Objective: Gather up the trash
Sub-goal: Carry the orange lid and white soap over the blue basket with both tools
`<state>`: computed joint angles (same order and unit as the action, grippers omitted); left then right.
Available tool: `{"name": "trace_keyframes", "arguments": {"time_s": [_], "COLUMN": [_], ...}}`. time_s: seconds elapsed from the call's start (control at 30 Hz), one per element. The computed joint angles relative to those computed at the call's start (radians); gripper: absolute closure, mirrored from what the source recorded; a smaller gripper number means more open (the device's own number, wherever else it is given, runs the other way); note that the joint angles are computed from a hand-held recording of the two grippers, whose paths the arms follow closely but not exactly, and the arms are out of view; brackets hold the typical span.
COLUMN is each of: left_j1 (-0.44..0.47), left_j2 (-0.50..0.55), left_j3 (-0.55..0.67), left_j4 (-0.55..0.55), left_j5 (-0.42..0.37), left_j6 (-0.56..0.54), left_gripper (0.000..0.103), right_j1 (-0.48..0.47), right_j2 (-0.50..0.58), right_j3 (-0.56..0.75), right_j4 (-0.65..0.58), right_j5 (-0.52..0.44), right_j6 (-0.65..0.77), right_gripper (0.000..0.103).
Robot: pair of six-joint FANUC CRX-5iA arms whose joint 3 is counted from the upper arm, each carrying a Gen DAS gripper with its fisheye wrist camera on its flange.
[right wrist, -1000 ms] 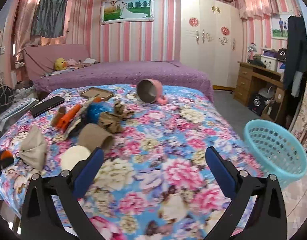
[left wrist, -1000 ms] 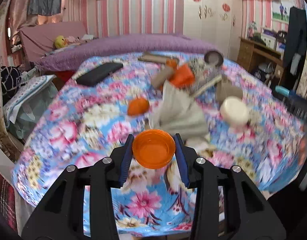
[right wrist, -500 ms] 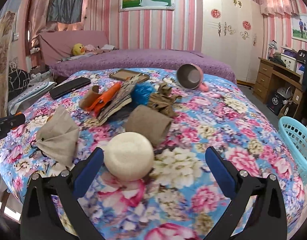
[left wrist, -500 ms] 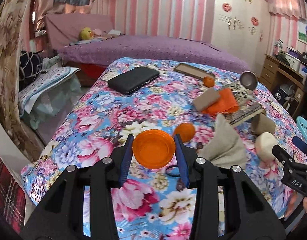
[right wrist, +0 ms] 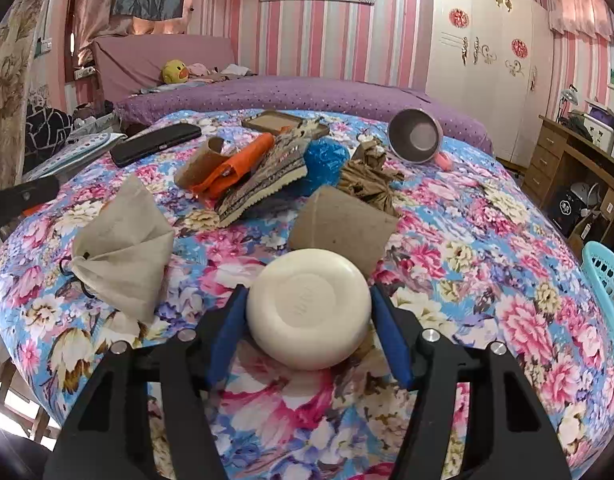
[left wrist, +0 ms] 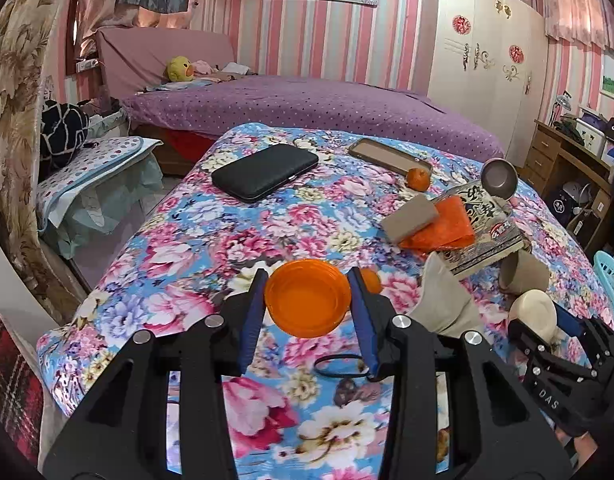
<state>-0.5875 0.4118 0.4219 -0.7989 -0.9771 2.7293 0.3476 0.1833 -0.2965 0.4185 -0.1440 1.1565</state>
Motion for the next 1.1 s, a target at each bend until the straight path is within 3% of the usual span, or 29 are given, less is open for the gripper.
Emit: {"name": "trace_keyframes", "arguments": {"time_s": [0.1,0.27,0.37,0.7,0.9,1.1], "left_j1": [-0.005,-0.024,-0.034,-0.067,-0.085,-0.113], "left_j2": [0.014,0.05,0.08,0.217,0.291,0.416], "left_j3": [0.025,0.087,0.132,0.331,0.446,0.687], "left_j4": [0.002,-0.003,0.002,0.05,0.069,0.067], "left_j5": [-0.005,-0.024,-0.037,-0.066,-0.082,-0.17], "left_j6": [0.002,0.008,0.002,-0.035,-0.067,-0.185], "left_gripper": [0.064,0.064,0.064,0.064,0.064,0.064], "right_j1": [-0.009,-0.073,-0.125,-0.247,-0.319,-0.426], "right_j2": [-0.009,-0.02,-0.008,0.029,0.066,0.128], "right_j3": [0.066,0.121,0.161,0.232,0.341,0.509], "right_j4": [-0.244,-0.425,-0.495,-0.547,-0.661,-0.791], "right_j5": [-0.054,-0.095,-0.127,-0.154,-0.235,-0.348], "right_j6": [0.23,0.4,0.463,0.497,0.643,0.788], "right_gripper": [0.041,0.041,0.041,0.041,0.041,0.041]}}
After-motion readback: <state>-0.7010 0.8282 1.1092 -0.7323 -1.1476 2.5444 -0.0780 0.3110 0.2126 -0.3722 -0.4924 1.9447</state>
